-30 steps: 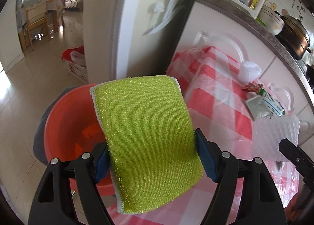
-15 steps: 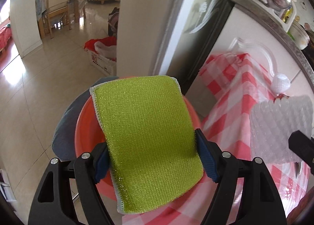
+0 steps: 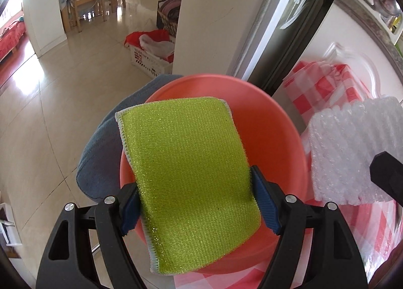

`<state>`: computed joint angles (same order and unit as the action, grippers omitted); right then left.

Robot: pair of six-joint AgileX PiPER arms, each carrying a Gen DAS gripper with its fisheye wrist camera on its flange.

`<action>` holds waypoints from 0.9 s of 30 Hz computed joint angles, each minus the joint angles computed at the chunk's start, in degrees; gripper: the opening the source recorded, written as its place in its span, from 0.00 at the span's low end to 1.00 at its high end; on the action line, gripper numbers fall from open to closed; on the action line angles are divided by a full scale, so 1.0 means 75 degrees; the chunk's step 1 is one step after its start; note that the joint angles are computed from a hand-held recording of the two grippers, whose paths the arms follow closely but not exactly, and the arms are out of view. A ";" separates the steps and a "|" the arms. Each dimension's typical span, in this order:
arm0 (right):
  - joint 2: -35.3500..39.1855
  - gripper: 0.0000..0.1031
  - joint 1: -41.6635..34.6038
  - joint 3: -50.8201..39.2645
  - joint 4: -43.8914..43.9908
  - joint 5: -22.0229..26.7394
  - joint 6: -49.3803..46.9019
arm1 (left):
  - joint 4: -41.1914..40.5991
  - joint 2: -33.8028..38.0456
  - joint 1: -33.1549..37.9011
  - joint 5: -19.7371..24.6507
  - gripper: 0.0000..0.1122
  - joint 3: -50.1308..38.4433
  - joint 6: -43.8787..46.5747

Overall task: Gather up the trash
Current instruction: 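Carry the sponge and foam sleeve over the orange bucket and release both, then grasp a foam sleeve with the left tool while the right tool grasps the MAGICDAY bottle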

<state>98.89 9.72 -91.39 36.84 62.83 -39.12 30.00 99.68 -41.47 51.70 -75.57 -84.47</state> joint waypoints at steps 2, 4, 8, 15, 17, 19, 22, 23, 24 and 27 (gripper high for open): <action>0.0186 0.55 0.0094 -0.0131 -0.0061 0.0028 0.0077 | -0.0046 0.0019 0.0039 -0.0051 0.69 0.0076 0.0001; 0.0368 0.60 0.0162 -0.0256 -0.0106 0.0086 0.0188 | 0.0001 0.0052 0.0027 0.0005 0.70 0.0060 0.0064; 0.0627 0.73 0.0129 -0.0399 0.0037 0.0218 0.0363 | 0.0008 0.0139 0.0016 0.0162 0.73 -0.0060 0.0273; 0.0647 0.83 -0.0162 -0.0373 0.0653 0.0371 0.0227 | 0.0071 0.0175 -0.0061 0.0313 0.79 -0.0145 0.0353; 0.0476 0.83 -0.0203 -0.0115 0.0808 0.0213 0.0164 | 0.0149 0.0186 -0.0109 0.0468 0.79 -0.0224 0.0331; 0.0366 0.84 -0.0362 0.0029 0.0997 0.0174 0.0051 | 0.0232 0.0152 -0.0143 0.0547 0.79 -0.0256 0.0295; 0.0335 0.84 -0.0613 0.0116 0.1238 0.0167 -0.0041 | 0.0402 -0.0007 -0.0195 0.0615 0.79 -0.0254 0.0112; 0.0258 0.84 -0.0746 0.0221 0.1353 0.0170 -0.0080 | 0.0420 -0.0053 -0.0192 0.0612 0.79 -0.0246 0.0086; 0.0181 0.84 -0.0768 0.0301 0.1405 0.0116 -0.0045 | 0.0457 -0.0106 -0.0209 0.0636 0.79 -0.0258 0.0045; -0.0064 0.85 -0.1060 0.0603 0.1472 0.0052 -0.0119 | 0.0557 -0.0182 -0.0272 0.0708 0.79 -0.0344 -0.0019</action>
<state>98.40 1.77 -86.87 47.89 63.21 -40.01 34.18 98.32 -43.51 57.01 -78.15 -84.61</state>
